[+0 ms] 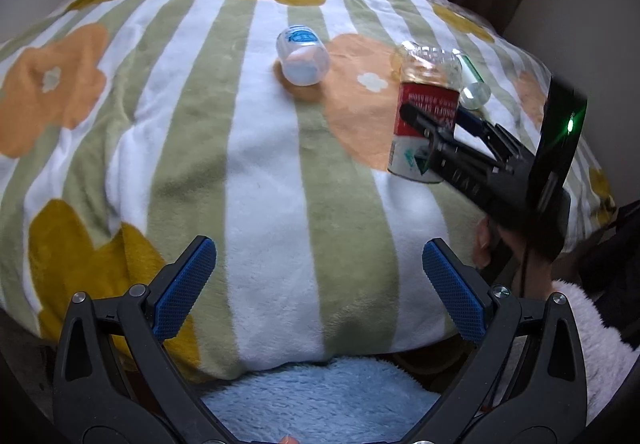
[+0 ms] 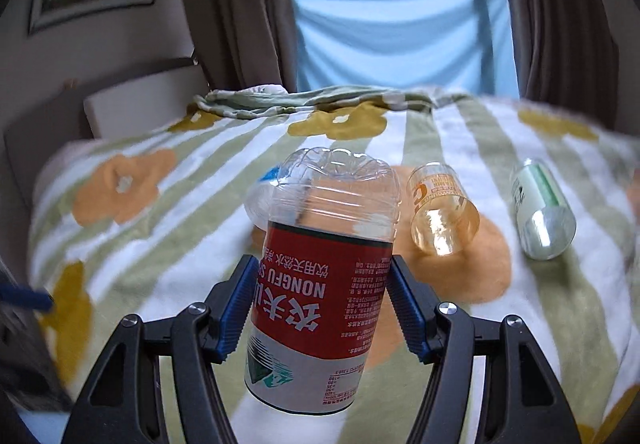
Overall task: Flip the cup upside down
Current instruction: 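Rotate the held bottle upright and lower it onto the bed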
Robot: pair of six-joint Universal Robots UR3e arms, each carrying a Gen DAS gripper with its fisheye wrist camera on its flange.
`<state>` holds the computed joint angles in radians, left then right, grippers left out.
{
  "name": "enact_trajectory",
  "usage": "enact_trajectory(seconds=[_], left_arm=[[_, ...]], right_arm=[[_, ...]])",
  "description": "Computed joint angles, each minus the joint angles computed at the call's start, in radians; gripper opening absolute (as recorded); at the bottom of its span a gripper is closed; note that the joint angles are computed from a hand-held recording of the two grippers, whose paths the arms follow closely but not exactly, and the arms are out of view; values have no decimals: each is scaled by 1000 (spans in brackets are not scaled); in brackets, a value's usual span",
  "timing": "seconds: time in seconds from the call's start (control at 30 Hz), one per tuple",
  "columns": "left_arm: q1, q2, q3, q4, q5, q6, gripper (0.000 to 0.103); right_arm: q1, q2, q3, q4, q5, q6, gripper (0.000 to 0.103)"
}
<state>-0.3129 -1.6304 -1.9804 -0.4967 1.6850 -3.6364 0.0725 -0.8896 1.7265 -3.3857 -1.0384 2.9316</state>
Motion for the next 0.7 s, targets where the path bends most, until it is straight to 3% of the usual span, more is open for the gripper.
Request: enact_trajectory(seconds=[0.23, 0.47, 0.7], left_arm=[[16, -16, 10, 0, -16, 3, 103], [5, -14, 16, -7, -14, -3, 103], [-8, -8, 18, -14, -9, -10, 103]], right_arm=[[3, 22, 16, -39, 0, -109, 61], [-51, -83, 91, 107, 68, -232, 61], [-38, -159, 168, 139, 29, -391, 60]])
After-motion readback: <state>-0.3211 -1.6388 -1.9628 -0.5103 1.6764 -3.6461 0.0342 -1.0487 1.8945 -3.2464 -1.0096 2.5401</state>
